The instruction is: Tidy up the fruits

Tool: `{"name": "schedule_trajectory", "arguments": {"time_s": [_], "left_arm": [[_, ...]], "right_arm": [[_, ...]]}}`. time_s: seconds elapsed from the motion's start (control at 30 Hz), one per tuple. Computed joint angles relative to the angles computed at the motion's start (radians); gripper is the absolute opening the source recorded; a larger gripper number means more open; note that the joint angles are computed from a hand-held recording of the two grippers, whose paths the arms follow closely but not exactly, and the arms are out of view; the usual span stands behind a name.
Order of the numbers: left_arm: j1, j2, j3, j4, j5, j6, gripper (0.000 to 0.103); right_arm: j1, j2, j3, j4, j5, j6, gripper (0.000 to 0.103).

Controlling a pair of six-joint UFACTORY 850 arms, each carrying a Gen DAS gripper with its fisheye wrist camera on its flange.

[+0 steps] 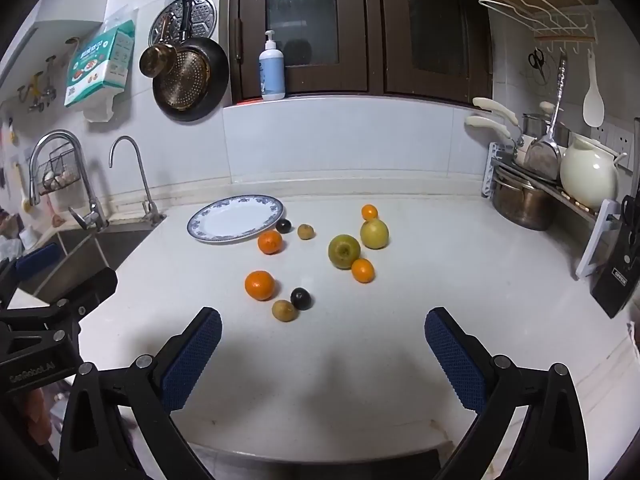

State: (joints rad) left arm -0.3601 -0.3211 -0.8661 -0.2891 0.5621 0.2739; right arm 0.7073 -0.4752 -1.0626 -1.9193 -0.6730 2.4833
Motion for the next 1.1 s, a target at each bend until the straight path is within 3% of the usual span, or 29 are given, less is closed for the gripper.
{"name": "schedule_trajectory", "arguments": {"time_s": [1.1], "left_arm": [[-0.013, -0.004, -0.006, -0.014, 0.017, 0.015, 0.103]], "right_arm": [[-0.006, 0.013, 0.006, -0.019, 0.003, 0.005, 0.102]]}}
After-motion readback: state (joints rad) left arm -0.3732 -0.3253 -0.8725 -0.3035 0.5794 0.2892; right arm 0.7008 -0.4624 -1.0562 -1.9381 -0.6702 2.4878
